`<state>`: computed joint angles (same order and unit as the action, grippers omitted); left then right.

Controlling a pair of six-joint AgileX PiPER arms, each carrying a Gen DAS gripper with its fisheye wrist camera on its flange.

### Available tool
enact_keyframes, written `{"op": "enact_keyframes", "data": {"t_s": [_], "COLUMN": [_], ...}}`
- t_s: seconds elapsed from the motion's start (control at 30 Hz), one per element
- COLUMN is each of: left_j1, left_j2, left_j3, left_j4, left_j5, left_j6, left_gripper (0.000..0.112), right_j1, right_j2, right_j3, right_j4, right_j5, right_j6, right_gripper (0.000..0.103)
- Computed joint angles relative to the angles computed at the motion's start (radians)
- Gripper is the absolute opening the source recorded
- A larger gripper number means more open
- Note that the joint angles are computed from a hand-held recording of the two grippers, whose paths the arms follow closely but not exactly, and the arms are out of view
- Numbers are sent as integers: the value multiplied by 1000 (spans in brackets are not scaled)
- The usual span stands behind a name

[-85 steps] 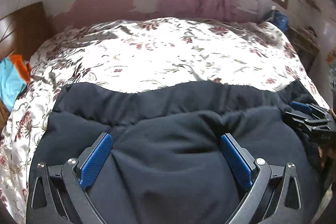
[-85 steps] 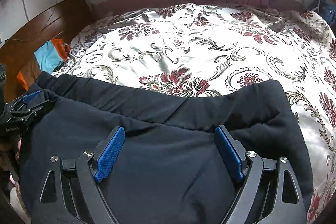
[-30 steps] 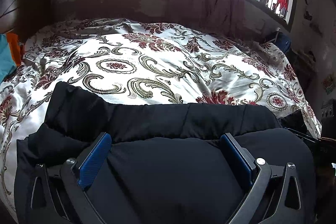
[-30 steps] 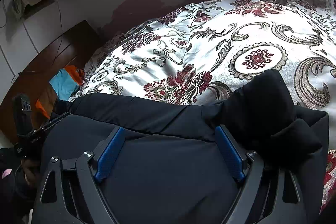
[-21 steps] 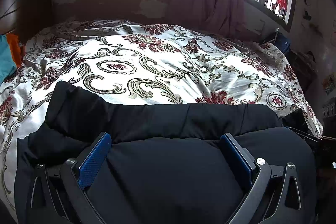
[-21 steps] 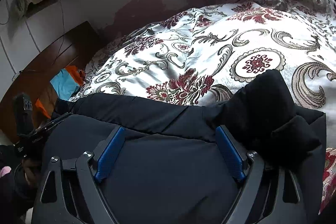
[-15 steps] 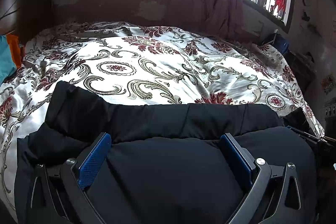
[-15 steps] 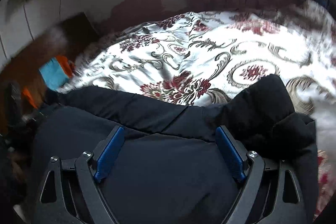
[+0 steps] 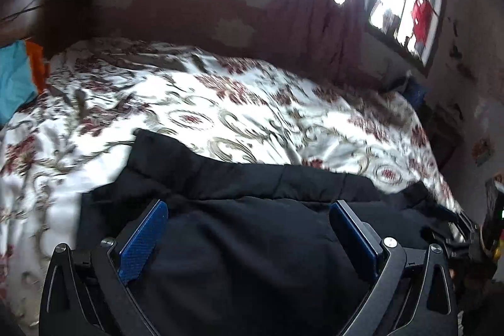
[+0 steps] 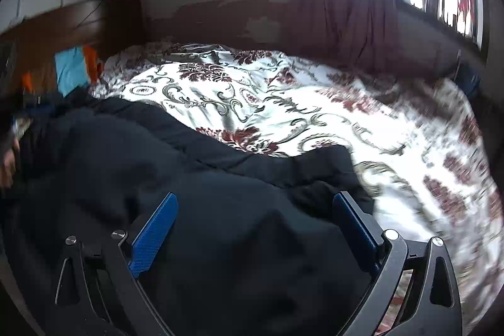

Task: Fold large clothes
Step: 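Push the folded black jacket bundle with both open tools to tidy it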

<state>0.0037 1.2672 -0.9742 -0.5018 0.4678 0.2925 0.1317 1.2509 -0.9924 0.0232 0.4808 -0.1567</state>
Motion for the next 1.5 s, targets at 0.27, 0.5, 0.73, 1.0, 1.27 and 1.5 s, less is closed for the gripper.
{"op": "enact_keyframes", "data": {"t_s": [0.27, 0.5, 0.73, 1.0, 1.27, 1.5], "left_j1": [274, 468, 486, 534, 519, 425], "left_j2": [-119, -71, 13, 8, 34, 38], "left_j3": [35, 56, 107, 183, 116, 36], "left_j4": [-160, -239, -262, -403, -311, -126], "left_j5": [208, 405, 415, 404, 483, 521], "left_j6": [203, 358, 407, 600, 522, 294], "left_gripper": [103, 103, 103, 103, 103, 96], "right_j1": [-137, -370, -379, -457, -425, -385], "right_j2": [-86, 53, 148, 127, 169, 164], "right_j3": [4, -40, -18, 74, -4, -50], "right_j4": [104, 420, 512, 742, 646, 572], "right_j5": [106, 217, 227, 238, 362, 426], "right_j6": [-97, -247, -346, -538, -455, -285], "right_gripper": [98, 99, 101, 102, 102, 67]}}
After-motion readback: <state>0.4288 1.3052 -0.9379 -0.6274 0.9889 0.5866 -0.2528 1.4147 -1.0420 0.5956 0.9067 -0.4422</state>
